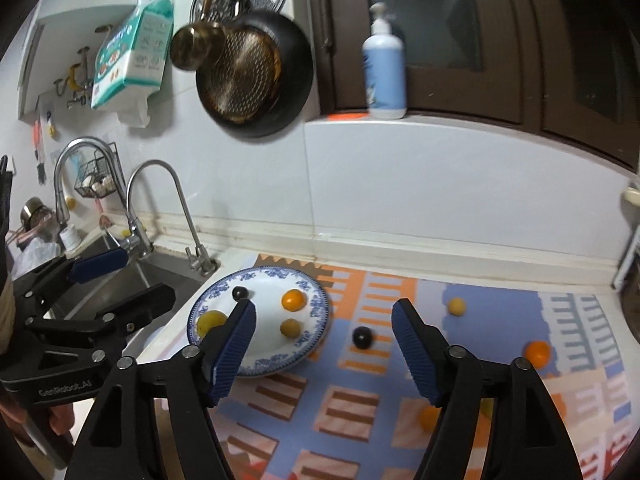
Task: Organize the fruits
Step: 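Withdraw both grippers from the plate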
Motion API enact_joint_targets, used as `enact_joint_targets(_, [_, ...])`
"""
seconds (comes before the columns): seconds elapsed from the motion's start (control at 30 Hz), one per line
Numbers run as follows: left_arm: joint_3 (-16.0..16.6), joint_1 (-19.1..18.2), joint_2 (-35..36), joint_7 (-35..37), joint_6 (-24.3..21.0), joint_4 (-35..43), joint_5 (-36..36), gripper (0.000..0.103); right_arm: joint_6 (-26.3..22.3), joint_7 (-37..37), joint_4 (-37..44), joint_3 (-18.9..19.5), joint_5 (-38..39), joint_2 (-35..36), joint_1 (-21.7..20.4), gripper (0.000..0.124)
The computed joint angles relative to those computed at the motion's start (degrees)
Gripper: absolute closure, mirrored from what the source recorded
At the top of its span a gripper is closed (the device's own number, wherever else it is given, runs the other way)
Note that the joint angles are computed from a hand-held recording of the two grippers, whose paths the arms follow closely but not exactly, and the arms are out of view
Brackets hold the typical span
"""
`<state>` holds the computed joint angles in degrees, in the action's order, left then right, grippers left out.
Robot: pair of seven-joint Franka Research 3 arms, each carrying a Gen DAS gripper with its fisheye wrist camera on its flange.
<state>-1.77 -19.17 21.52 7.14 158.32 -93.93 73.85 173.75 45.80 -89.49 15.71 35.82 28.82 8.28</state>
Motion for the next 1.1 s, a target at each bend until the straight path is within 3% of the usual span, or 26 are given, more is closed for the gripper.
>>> enact_joint_targets(0.2, [-0.8,-2.0,-1.7,-4.6,-3.8,-1.3,4.0,0.016,5.8,-4.2,-6.9,3.9,4.3,-4.3,-4.2,0.05])
enact_joint_targets(0.5, [-2.7,-3.3,-1.4,-8.5,-5.8,-1.0,6.4,0.015,9.0,-11.0,-12.5,11.4,10.7,-7.8,-12.6,0.05])
enact_joint_targets(0.77, [-3.2,-6.1,0.8,-10.3,-8.7,1.8,6.8,0.014,10.9,-25.3,-14.4,22.0,20.9,-8.8,-23.6,0.05])
enact_joint_targets(1.03, [-2.7,-10.6,5.8,-10.5,-14.8,8.4,5.3,0.014,4.6,-36.0,-13.0,20.5,28.0,-9.2,-26.3,0.05])
enact_joint_targets(1.1, [-2.6,-11.0,7.3,-8.8,-14.1,10.1,3.8,0.014,2.6,-38.5,-12.3,19.3,29.0,-9.0,-26.3,0.05])
